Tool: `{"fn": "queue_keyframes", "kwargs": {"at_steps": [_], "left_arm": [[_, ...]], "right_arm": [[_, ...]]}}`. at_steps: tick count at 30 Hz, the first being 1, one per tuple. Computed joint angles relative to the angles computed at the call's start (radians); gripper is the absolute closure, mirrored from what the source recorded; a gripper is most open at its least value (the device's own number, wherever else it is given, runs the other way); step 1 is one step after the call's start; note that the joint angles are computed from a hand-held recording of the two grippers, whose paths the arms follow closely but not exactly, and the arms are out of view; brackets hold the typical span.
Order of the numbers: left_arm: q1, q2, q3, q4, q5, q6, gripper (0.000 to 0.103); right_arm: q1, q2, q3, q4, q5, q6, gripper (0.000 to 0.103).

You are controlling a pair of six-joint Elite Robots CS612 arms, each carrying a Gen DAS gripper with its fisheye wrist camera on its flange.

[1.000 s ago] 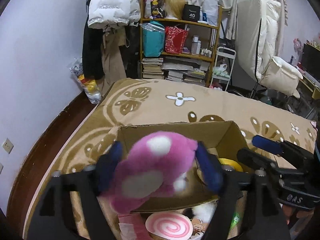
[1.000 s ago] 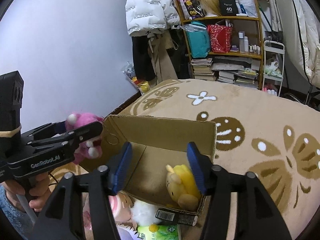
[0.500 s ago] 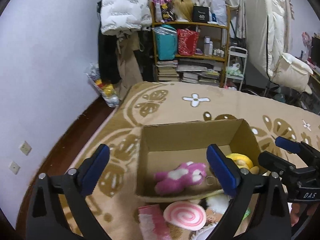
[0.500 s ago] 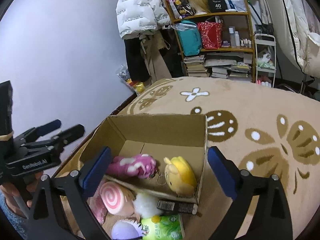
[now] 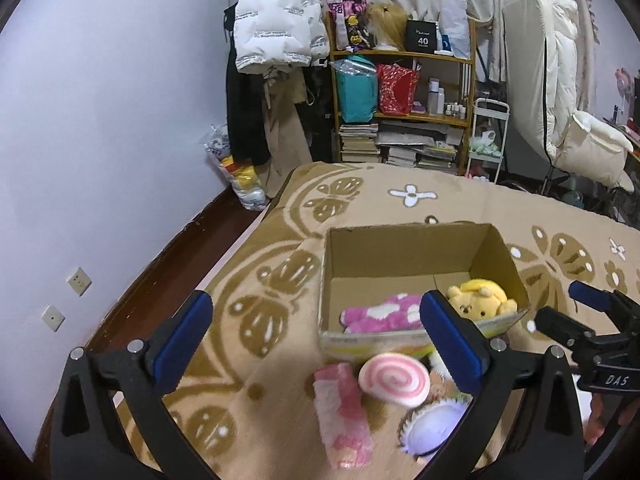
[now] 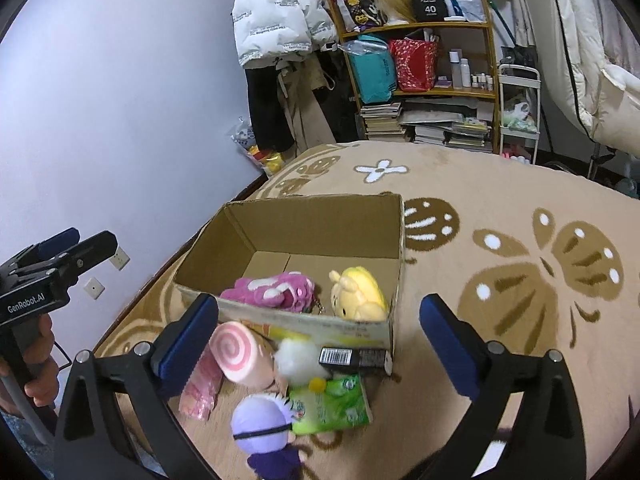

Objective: Organize soft objects
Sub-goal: 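Move the left tool to the pink wrapped roll while the right tool approaches the black bottle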

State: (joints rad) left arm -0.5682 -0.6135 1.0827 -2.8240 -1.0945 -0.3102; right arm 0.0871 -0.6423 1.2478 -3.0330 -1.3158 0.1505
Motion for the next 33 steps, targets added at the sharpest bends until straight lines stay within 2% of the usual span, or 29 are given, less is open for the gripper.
{"fn": "queue_keyframes", "kwargs": {"at_steps": [6,9,14,19,21,24,33], "left_arm": [[-0.006,-0.033,0.064,0.021,0.01,-0.03,0.001],[-0.005,-0.044,0.088,0.051,-0.016,-0.046,0.001],[-0.008,-0.047,0.11,0.062,-0.034,-0.068,0.001],[-0.008,-0.029,0.11,0.057,-0.054,-0.058,0.001],[-0.006,-0.019,0.095,0.088,-0.061,-0.056,0.001],[0.004,-0.007,0.071,0.139,-0.119,-0.081,0.001],[0.026,0.031,0.01,0.247,-0.17,-0.136,0.001]], "right_arm": [[0.002,-0.027,0.054,-0.034,-0.006,0.009,0.0],[0.008,-0.035,0.072,-0.047,-0.05,0.018,0.0],[0.008,-0.033,0.075,-0.028,-0.058,0.01,0.0],[0.014,-0.011,0.057,-0.01,-0.093,-0.008,0.0],[0.014,-0.002,0.045,0.007,-0.095,-0.005,0.0],[0.014,0.009,0.029,0.023,-0.089,-0.003,0.0],[0.022,0.046,-0.029,0.088,-0.094,-0.017,0.0]]}}
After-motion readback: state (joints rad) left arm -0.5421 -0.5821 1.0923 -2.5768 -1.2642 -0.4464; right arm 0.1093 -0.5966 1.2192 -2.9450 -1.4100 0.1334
